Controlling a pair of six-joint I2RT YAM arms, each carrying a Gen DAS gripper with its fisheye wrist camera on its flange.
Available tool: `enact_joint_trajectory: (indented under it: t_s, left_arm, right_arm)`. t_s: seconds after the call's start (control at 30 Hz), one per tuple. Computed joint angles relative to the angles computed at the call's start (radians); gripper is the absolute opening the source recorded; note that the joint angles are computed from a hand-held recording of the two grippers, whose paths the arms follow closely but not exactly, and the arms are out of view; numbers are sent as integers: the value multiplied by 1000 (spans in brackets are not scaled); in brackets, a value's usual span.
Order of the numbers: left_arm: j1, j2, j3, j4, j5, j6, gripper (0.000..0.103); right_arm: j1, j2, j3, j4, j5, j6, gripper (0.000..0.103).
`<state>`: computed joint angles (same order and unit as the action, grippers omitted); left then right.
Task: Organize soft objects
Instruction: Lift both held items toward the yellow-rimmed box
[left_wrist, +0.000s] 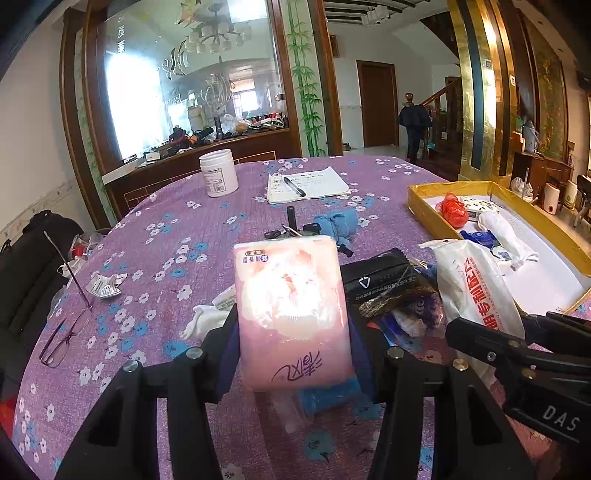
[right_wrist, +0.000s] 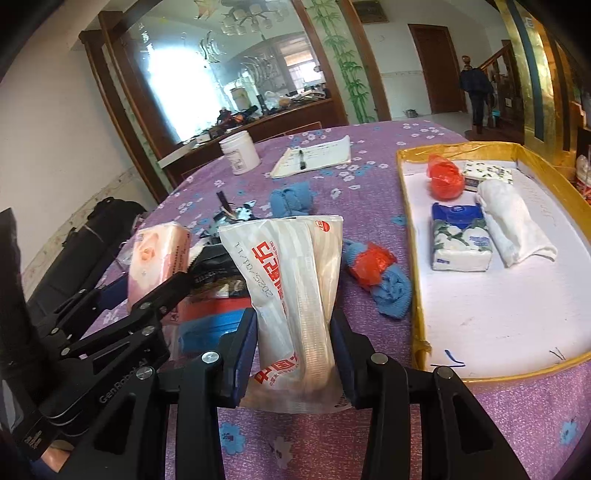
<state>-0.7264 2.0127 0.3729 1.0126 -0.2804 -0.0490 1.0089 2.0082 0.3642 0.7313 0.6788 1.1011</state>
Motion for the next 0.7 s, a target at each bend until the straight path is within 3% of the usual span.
enact_joint_trajectory:
  t_s: [0.23, 0.7]
  left_arm:
    - [-8, 0, -1, 1, -2, 8, 52]
    - [-3, -5, -6, 2, 0, 2, 52]
  right_arm:
    - [-4, -7, 17, -62, 2, 20, 43]
    - [42, -27, 158, -440, 87, 152, 43]
